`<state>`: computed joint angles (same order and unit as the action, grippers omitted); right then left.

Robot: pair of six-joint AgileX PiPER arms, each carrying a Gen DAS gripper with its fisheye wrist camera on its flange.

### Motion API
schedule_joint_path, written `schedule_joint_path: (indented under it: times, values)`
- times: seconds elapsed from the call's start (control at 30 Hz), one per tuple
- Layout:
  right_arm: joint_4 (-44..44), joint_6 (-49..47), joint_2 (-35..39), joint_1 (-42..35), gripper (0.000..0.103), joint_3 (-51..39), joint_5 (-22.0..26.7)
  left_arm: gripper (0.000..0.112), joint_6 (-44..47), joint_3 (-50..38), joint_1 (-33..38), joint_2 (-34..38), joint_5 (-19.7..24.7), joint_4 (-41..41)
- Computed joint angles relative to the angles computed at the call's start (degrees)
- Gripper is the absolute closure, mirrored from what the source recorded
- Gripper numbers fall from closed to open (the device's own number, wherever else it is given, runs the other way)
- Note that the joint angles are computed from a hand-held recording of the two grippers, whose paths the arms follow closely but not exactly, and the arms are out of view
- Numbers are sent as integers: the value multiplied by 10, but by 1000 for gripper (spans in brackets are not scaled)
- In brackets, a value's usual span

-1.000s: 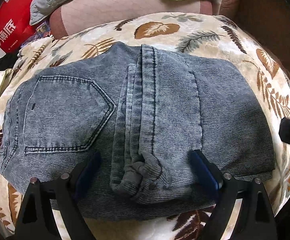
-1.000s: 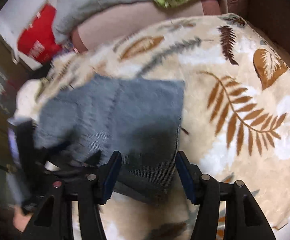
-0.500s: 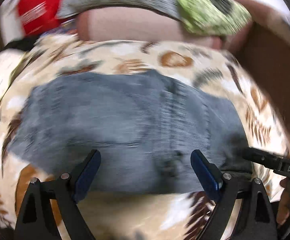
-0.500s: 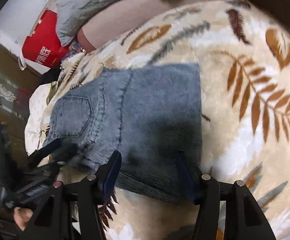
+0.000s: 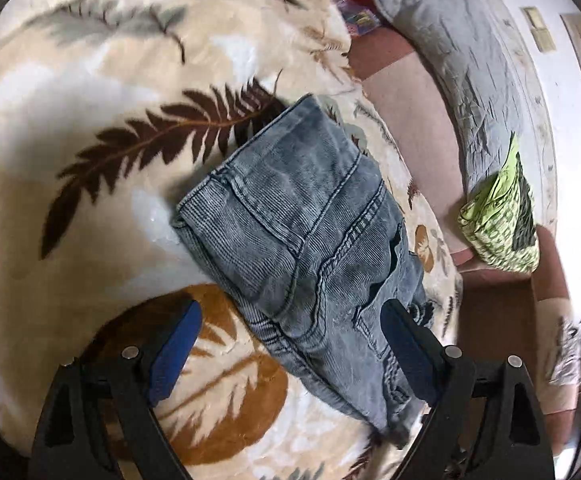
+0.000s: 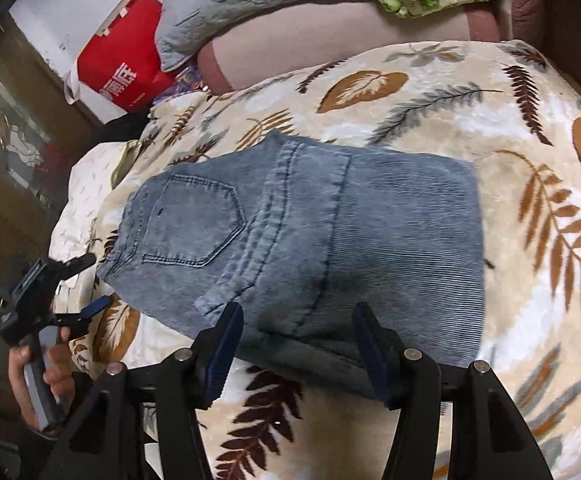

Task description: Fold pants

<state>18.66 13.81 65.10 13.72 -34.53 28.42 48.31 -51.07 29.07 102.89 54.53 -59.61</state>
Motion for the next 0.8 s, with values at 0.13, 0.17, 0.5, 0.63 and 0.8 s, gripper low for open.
schedule_joint_path:
  times: [0.13, 0.17, 0.5, 0.63, 0.8]
  values:
    - [-10, 19, 26, 25, 43, -27, -3, 21, -24, -25, -4, 24, -7, -13]
    - [-13, 21, 34, 31, 43, -36, -2, 21, -30, -35, -9, 29, -8, -13]
    - [-14, 22, 169, 54, 41, -158, 19, 82, -59, -59, -28, 46, -52, 18]
    - [85, -81, 252, 39, 41, -250, 52, 88, -32, -49, -31, 41, -69, 12]
    - [179, -127, 390, 18, 41, -355, 130, 96, -12, -31, -59, 11, -112, 19]
